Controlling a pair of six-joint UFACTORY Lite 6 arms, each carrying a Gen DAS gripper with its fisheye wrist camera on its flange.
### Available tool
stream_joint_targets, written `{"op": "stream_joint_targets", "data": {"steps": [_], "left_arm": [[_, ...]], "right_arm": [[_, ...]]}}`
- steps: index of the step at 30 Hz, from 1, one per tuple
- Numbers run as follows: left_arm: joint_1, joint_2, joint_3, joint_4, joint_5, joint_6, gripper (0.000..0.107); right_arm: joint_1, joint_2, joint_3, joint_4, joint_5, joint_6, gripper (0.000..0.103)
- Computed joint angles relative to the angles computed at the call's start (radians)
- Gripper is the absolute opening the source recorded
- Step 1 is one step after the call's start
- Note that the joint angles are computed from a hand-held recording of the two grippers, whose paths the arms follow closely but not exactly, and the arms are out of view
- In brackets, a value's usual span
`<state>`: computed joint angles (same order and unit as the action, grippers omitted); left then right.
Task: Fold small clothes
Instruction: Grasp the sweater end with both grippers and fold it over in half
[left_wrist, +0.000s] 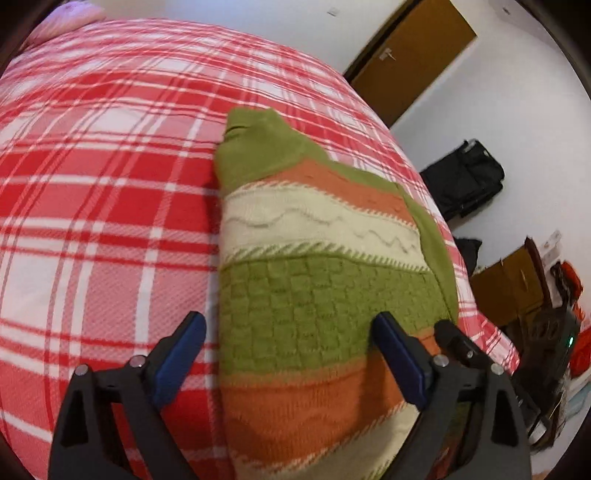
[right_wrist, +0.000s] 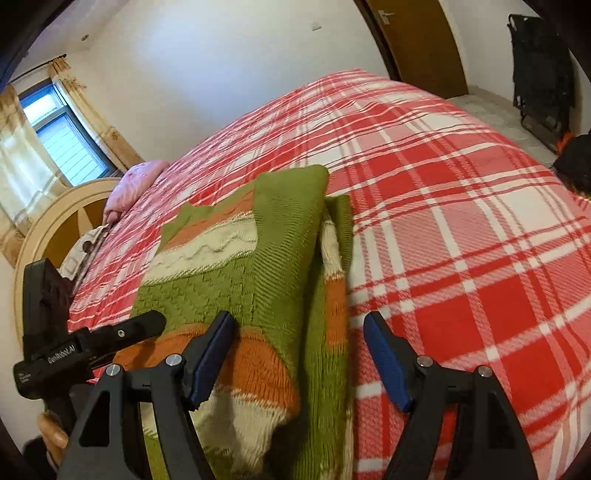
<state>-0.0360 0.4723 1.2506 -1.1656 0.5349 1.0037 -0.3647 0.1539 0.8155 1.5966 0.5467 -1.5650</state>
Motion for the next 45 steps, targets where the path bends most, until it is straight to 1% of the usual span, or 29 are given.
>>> {"op": "stream_joint_targets", "data": {"steps": [3,4,7,8,9,10,11,12,13,14,16,17,18,19,21,26,30,33,36,39,42,45], "left_arm": [[0.004,0.024,0.02,-0.022,0.023,0.034,0.098],[0.001,0.023,0.016,-0.032,0.022,0.048,0.098],[-0.026,0.002,-0.012,-0.042,-0.018,0.09,0.097],[-0.034,0.005,-0.009,-0.043,-0.023,0.098,0.095],[-0.041,-0.003,-0.02,-0.06,-0.024,0.124,0.087],[-0.04,0.0,-0.016,-0.061,-0.023,0.126,0.084],[-0.039,0.014,-0.001,-0.063,-0.021,0.122,0.083],[-0.037,0.017,0.002,-0.07,-0.016,0.121,0.079],[-0.033,0.019,0.003,-0.082,-0.012,0.125,0.072],[-0.021,0.013,-0.004,-0.088,-0.004,0.133,0.069],[-0.016,-0.007,-0.02,-0.092,-0.007,0.134,0.054],[-0.029,-0.033,-0.037,-0.088,-0.033,0.134,0.05],[-0.042,-0.064,-0.059,-0.072,-0.063,0.135,0.043],[-0.059,-0.09,-0.074,-0.047,-0.097,0.123,0.04],[-0.097,-0.129,-0.096,0.031,-0.161,0.057,0.037],[-0.124,-0.23,-0.179,0.113,-0.219,0.002,0.034],[-0.17,-0.315,-0.249,0.208,-0.273,-0.07,0.034],[-0.199,-0.387,-0.31,0.228,-0.304,-0.076,0.034],[-0.217,-0.422,-0.331,0.252,-0.302,-0.1,0.034],[-0.246,-0.459,-0.354,0.279,-0.303,-0.133,0.034],[-0.287,-0.478,-0.356,0.32,-0.313,-0.18,0.034],[-0.332,-0.485,-0.346,0.377,-0.324,-0.25,0.034]], "right_arm": [[-0.018,0.09,0.095,-0.087,0.066,0.041,0.073],[-0.029,0.135,0.142,-0.134,0.107,0.062,0.074],[-0.017,0.184,0.2,-0.203,0.154,0.093,0.074],[-0.002,0.182,0.202,-0.222,0.145,0.095,0.074],[0.021,0.166,0.192,-0.237,0.119,0.089,0.071],[0.033,0.158,0.186,-0.236,0.105,0.083,0.064],[0.033,0.161,0.184,-0.228,0.117,0.084,0.06],[0.027,0.173,0.188,-0.216,0.138,0.089,0.054],[0.016,0.186,0.184,-0.188,0.162,0.088,0.05],[0.011,0.183,0.172,-0.167,0.166,0.078,0.049],[0.027,0.144,0.128,-0.124,0.136,0.051,0.043],[0.047,0.105,0.096,-0.105,0.095,0.037,0.042],[0.067,0.07,0.073,-0.097,0.062,0.032,0.039],[0.09,0.027,0.042,-0.084,0.024,0.024,0.038],[0.127,-0.069,-0.023,-0.064,-0.043,0.022,0.036],[0.177,-0.337,-0.205,-0.01,-0.111,0.004,0.035],[0.183,-0.553,-0.324,-0.103,-0.145,0.112,0.035],[0.158,-0.657,-0.369,-0.205,-0.138,0.213,0.035],[0.137,-0.762,-0.4,-0.326,-0.137,0.334,0.035],[0.133,-0.874,-0.425,-0.485,-0.139,0.495,0.035],[0.08,-0.977,-0.443,-0.588,-0.093,0.587,0.035],[-0.02,-1.046,-0.446,-0.616,-0.014,0.587,0.035]]}}
